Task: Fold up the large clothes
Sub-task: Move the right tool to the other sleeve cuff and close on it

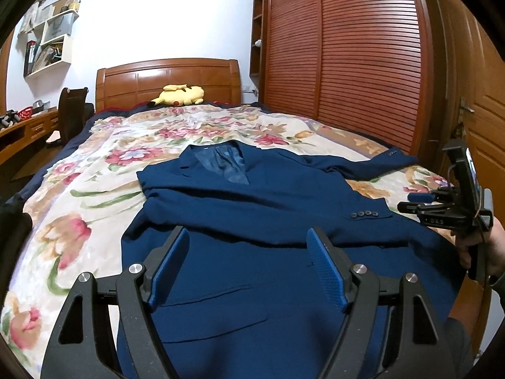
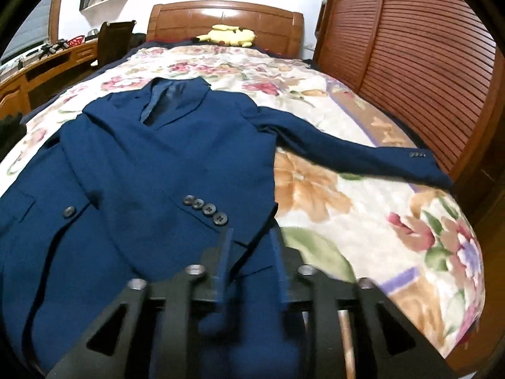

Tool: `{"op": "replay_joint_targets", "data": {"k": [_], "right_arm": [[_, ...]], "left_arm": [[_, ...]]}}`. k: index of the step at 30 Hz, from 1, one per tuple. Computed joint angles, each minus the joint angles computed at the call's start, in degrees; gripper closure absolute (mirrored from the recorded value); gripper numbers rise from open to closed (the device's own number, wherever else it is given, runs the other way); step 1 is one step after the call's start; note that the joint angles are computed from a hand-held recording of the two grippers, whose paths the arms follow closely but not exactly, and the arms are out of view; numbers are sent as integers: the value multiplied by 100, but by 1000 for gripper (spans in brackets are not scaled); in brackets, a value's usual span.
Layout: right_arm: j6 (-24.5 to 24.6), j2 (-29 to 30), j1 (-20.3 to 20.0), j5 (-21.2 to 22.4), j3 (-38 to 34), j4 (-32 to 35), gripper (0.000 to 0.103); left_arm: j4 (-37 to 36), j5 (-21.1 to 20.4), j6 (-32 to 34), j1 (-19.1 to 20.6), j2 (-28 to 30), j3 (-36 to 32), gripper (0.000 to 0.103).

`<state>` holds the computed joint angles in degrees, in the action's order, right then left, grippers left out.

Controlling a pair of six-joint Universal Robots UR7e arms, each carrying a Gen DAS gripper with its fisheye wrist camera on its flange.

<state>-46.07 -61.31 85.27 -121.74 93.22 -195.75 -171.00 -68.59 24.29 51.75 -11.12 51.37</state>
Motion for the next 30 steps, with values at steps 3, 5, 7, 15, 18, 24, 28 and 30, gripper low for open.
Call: {"op": "replay_joint_targets", "data": {"k": [3, 5, 7, 15, 18, 24, 28, 30], "right_arm": [[111, -102, -24, 292, 72, 149, 45], [190, -80, -75, 381, -15, 427, 45], [240, -61, -157, 431, -182, 789, 45], [490, -160, -371, 600, -716, 1435, 45], [426, -113, -447, 489, -952, 1442, 45], [457, 0, -690, 316, -1590, 1584, 45], [679, 133, -850, 353, -2141, 1694, 37], [964, 229, -953, 351, -2457, 1777, 35]], "left_arm": [[22, -9, -42, -6, 54, -94, 25], [49, -55, -106, -5, 97, -171, 25], [94, -80, -164, -16, 157, -264, 25], [381, -129, -231, -95, 444, -689, 25], [538, -183, -236, -129, 561, -868, 25], [811, -212, -167, -184, 767, -1162, 25], [845, -119, -101, -211, 791, -1147, 25], [837, -99, -99, -220, 781, -1118, 25]]}}
